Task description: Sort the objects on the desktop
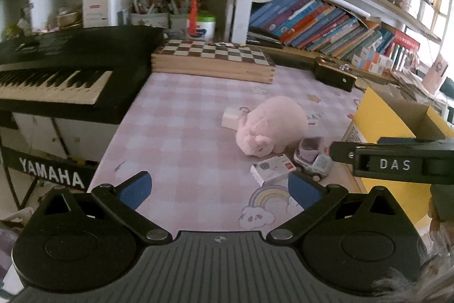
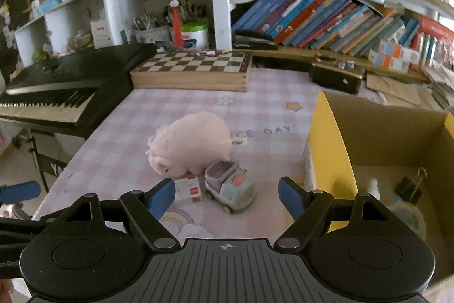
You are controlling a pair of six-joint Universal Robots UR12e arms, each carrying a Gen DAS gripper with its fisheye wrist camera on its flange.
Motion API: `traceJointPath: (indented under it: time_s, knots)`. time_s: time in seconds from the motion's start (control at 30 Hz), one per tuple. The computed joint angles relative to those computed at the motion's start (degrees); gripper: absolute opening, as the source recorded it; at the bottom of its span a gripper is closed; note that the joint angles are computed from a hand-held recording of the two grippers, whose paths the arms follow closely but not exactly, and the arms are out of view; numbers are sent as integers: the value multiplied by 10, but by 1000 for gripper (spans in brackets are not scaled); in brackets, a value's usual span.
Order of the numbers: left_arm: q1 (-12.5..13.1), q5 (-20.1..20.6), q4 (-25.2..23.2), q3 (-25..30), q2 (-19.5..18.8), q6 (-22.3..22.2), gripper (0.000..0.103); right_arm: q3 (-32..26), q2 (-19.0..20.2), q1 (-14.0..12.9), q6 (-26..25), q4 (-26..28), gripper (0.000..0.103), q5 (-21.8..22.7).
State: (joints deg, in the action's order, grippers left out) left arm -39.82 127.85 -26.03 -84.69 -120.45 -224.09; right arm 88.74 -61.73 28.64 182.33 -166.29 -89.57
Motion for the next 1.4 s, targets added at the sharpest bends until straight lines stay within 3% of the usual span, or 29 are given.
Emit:
traceJointPath:
  time_s: [0.3, 0.5, 0.6, 0.67, 0.83, 0.93, 1.13, 1.23, 1.4]
  knots:
    - [12, -39, -24, 19, -15, -4, 103, -73, 36, 0, -30, 125, 81, 3]
    - [19, -67, -19, 35, -32, 11, 103, -127, 69, -3, -4, 207, 81, 1]
    - [24, -85, -13, 47, -43, 28, 103, -143, 77, -7, 7, 242, 70, 15]
    - [26, -95, -13, 56, -51, 40, 103, -142, 76, -9, 6, 239, 61, 27]
    - [33, -121, -16, 85, -74, 87, 100, -133, 68, -15, 28, 224, 61, 46]
    - [34, -119, -33, 107, -88, 104, 93, -125, 61, -16, 41, 195, 61, 41]
    - [30, -104, -64, 130, -102, 106, 82, -116, 56, -14, 49, 166, 60, 29]
    - [27, -88, -49, 125, -102, 111, 58, -113, 54, -14, 53, 168, 60, 30]
    - [28, -91, -38, 101, -85, 91, 57, -102, 48, -13, 55, 162, 60, 35]
